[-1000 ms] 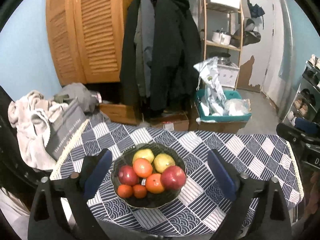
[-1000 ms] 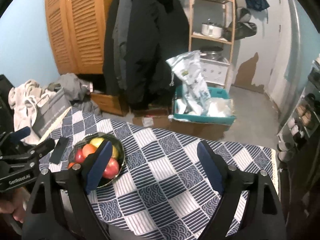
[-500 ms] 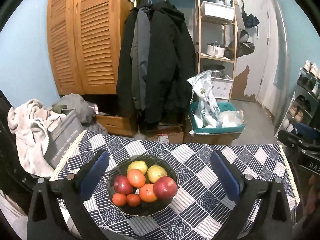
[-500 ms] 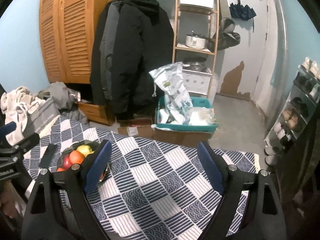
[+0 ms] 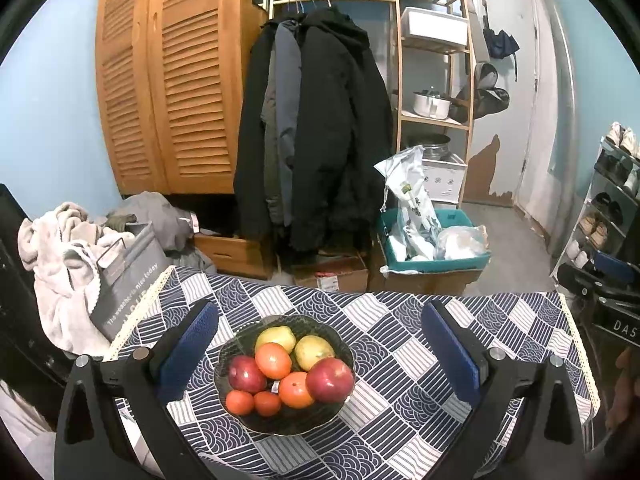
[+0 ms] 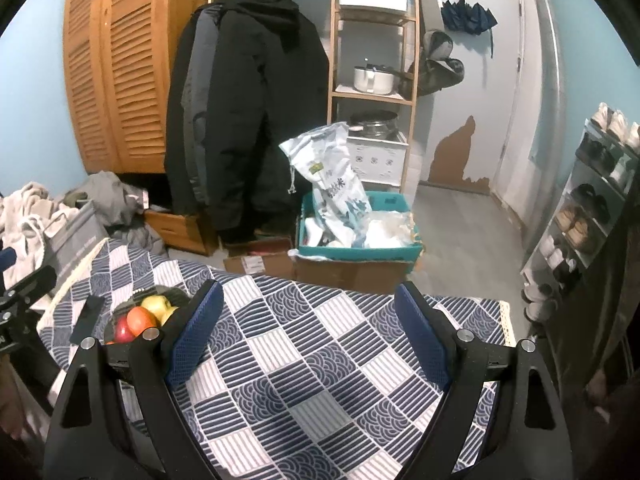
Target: Organize fruits
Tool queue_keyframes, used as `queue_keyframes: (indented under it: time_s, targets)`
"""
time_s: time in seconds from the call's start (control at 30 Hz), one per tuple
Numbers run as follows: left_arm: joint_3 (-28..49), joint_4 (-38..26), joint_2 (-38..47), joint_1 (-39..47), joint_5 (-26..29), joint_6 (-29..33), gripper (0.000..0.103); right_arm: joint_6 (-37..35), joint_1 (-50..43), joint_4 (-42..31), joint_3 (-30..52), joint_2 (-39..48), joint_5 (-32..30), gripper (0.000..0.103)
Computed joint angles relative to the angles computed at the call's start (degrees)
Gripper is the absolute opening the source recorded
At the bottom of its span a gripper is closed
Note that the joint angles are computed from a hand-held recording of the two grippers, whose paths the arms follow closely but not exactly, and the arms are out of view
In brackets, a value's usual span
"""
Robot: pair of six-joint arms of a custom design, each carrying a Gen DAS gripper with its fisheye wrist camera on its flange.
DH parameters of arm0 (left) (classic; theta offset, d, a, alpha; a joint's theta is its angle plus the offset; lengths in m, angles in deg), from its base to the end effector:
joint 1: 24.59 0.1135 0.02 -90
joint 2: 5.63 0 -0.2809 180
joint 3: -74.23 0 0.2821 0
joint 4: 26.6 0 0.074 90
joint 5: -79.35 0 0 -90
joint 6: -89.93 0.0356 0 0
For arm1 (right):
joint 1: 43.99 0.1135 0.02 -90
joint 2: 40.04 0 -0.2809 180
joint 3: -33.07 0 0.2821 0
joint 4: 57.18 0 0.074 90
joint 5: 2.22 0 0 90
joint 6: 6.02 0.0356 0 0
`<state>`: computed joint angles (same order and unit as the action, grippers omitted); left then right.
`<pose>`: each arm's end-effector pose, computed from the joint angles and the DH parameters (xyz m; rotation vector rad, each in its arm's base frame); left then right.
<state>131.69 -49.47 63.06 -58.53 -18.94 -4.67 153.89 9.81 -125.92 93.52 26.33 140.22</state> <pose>0.2394 -0.1549 0.2590 0.4681 2.1169 -0.2311 0.1488 0.1555 0.2495 0.4539 2.1634 -0.2505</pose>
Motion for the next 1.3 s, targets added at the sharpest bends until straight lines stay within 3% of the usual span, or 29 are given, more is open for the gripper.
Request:
queue_keyframes:
  time_s: [1.3]
  targets:
    - [0.71, -2.23, -0.30, -0.02, 0.21, -0.89, 0.102, -0.08, -0.07, 0.28, 0.77, 1.53, -0.27, 0.086]
